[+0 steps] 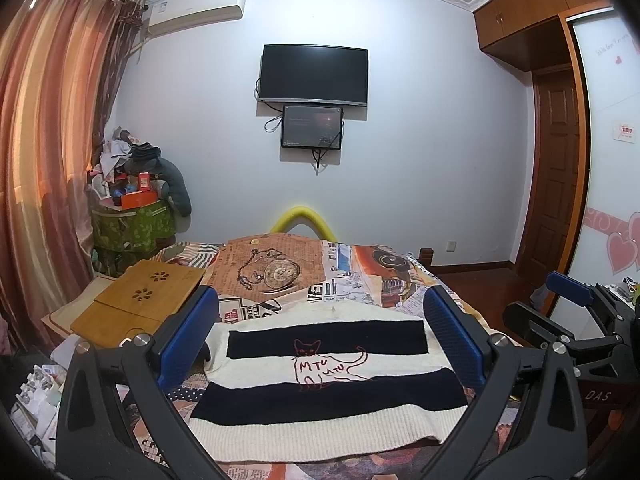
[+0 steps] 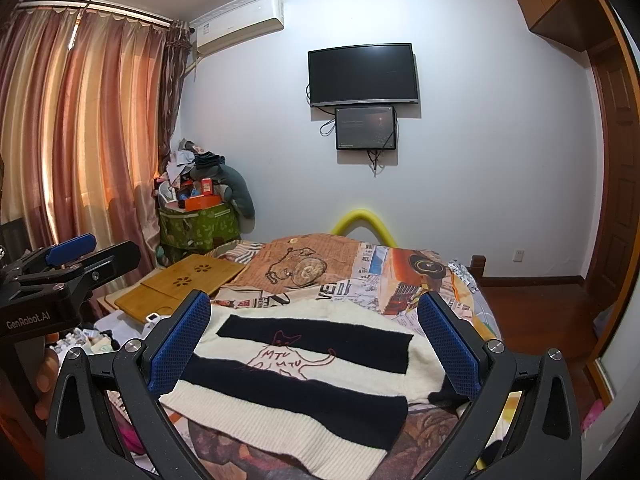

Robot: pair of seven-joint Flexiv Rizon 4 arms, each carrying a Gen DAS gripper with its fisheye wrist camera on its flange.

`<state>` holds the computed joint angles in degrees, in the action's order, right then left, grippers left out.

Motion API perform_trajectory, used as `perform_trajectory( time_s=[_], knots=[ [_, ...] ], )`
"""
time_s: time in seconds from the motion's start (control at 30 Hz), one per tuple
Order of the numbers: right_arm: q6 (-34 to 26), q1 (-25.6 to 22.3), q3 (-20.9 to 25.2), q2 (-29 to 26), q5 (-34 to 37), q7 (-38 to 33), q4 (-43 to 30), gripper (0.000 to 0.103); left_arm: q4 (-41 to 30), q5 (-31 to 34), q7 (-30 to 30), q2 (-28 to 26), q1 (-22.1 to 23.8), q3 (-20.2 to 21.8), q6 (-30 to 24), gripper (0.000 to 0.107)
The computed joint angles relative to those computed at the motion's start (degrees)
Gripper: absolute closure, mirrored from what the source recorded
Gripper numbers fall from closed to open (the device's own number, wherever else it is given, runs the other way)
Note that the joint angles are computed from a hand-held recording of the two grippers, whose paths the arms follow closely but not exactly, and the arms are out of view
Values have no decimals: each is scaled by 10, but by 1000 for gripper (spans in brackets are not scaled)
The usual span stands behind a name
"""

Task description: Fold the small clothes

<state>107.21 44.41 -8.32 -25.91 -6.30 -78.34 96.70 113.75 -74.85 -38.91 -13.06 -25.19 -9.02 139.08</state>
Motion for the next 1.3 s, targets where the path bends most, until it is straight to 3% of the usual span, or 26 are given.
perform_trajectory(
  time_s=[1.03,1.3],
  knots=[
    [-4,-10,8,-3,-6,1,-4,0,9,4,-5,5,3,3,-5,4],
    [-35,-38,27,-30,-35,24,-36,0,-16,35,-2,-22,28,16,-43,4]
  ],
)
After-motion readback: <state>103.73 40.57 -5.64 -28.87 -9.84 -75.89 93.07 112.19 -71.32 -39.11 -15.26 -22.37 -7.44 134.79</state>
